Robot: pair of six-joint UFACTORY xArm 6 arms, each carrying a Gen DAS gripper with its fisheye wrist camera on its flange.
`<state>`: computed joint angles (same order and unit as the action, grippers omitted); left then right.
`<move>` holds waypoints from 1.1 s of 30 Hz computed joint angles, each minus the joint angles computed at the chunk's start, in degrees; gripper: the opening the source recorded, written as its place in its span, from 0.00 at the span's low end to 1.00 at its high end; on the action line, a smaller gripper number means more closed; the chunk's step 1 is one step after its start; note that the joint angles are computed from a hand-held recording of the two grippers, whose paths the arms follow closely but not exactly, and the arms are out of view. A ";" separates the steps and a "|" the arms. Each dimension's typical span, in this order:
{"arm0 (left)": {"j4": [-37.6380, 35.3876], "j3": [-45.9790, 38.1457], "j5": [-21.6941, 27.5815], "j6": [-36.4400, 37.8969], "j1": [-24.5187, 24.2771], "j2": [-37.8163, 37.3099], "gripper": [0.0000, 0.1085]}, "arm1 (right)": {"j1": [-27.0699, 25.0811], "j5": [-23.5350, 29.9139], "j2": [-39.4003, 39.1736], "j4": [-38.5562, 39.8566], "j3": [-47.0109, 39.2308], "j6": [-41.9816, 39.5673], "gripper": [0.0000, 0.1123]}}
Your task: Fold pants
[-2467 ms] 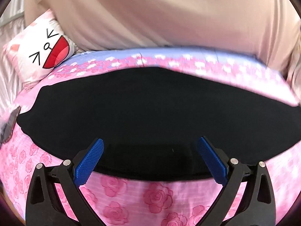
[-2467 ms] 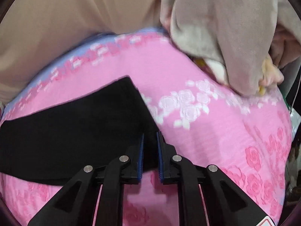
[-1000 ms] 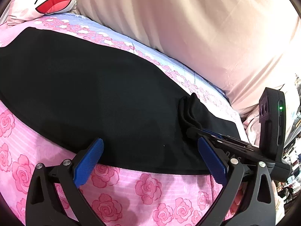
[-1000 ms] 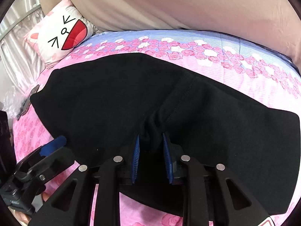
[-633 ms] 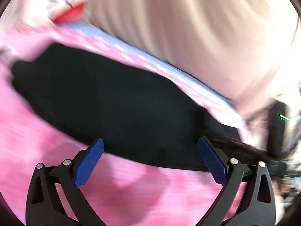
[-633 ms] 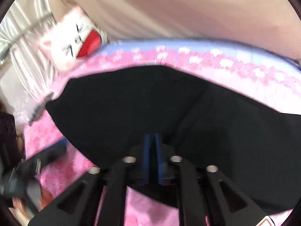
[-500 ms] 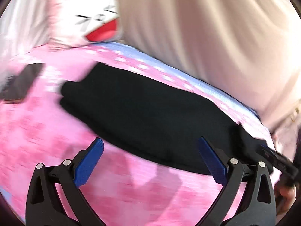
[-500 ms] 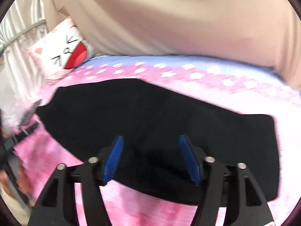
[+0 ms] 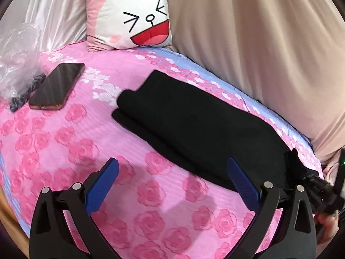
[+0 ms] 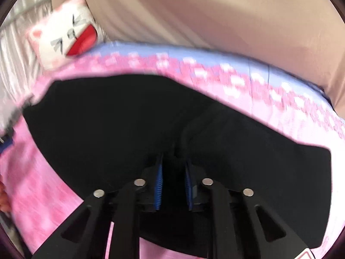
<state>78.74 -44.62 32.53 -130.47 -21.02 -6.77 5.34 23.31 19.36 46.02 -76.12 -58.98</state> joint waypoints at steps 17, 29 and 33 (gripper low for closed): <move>-10.62 -10.20 -7.13 6.67 11.14 10.36 0.39 | -10.39 4.20 -10.58 27.74 9.60 -16.60 0.71; -13.13 -21.88 -0.64 16.49 3.23 11.25 0.18 | -22.63 9.89 -0.18 14.39 1.14 3.46 0.71; -15.08 -19.51 2.67 15.39 2.89 9.18 0.18 | -23.56 21.17 6.35 14.91 -5.75 5.63 0.23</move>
<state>63.66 -64.13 35.20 -115.08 -18.13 2.41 -18.22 44.47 25.71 60.93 -81.87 -53.36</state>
